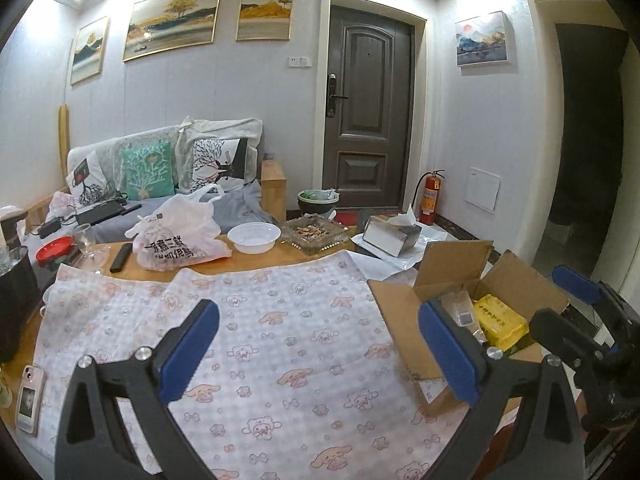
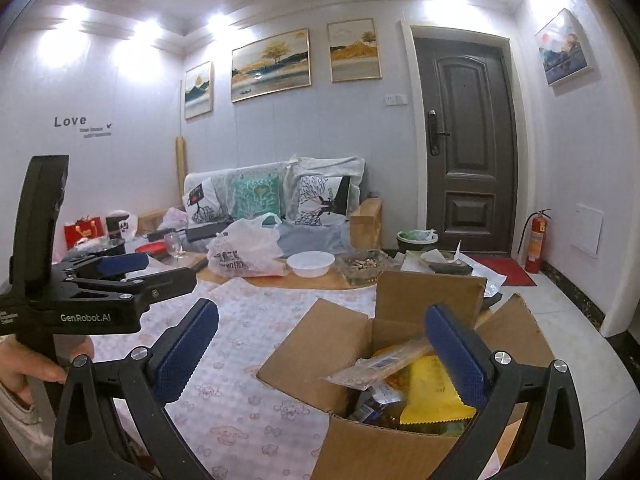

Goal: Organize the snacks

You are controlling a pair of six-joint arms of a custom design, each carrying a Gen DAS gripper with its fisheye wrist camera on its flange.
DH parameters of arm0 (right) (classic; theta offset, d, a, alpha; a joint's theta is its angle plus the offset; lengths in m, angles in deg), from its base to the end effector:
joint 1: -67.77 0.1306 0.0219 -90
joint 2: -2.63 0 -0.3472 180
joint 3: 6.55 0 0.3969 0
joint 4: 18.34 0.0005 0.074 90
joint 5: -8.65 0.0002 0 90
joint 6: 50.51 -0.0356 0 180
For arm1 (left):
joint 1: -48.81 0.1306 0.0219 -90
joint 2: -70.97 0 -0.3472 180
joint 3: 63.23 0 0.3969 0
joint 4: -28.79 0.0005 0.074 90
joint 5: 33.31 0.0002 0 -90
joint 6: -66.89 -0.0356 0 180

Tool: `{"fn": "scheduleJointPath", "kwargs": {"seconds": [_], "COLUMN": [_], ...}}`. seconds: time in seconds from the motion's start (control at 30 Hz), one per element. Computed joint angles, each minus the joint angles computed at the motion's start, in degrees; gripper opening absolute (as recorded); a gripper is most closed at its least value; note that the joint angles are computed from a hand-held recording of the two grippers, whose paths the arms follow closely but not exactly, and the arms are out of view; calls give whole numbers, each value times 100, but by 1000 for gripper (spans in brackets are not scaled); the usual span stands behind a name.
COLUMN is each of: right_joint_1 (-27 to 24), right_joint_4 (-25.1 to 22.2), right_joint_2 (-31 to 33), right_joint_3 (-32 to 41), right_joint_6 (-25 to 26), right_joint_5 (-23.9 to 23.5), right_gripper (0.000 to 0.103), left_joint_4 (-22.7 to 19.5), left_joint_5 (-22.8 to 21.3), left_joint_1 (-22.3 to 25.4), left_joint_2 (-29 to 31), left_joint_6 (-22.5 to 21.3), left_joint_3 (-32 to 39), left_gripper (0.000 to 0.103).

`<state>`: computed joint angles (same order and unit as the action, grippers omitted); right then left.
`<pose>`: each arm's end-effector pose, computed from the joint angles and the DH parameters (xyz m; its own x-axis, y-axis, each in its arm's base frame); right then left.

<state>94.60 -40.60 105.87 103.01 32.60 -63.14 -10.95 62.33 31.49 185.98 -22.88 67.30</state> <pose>0.5402 0.2602 0.4825 -0.2626 -0.0051 -0.9649 -0.1300 0.9910 0.0301 0.6201 -0.1976 0.5064 -0.3932 0.1184 -0.9118 0.3803 0.9238 -0.0440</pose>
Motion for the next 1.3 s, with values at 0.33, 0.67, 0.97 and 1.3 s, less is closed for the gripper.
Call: {"fn": "scheduleJointPath", "kwargs": {"seconds": [0.33, 0.67, 0.97, 1.3], "right_joint_1": [-45, -32, -45, -44], "right_joint_4": [-6, -41, -61, -55], "right_joint_2": [-9, -61, -61, -57], "right_joint_3": [-3, -36, -43, -54], "right_joint_6": [-57, -118, -131, -195], "right_joint_5": [-33, 73, 103, 133], "right_gripper": [103, 103, 103, 103], "left_joint_4": [16, 54, 161, 255], "left_joint_5": [-57, -1, 46, 108], "left_joint_1": [-56, -87, -93, -89], "left_joint_2": [-36, -17, -71, -129], "left_joint_6": [9, -9, -6, 12], "left_joint_3": [-39, -40, -138, -233], "left_gripper": [99, 99, 99, 99]}}
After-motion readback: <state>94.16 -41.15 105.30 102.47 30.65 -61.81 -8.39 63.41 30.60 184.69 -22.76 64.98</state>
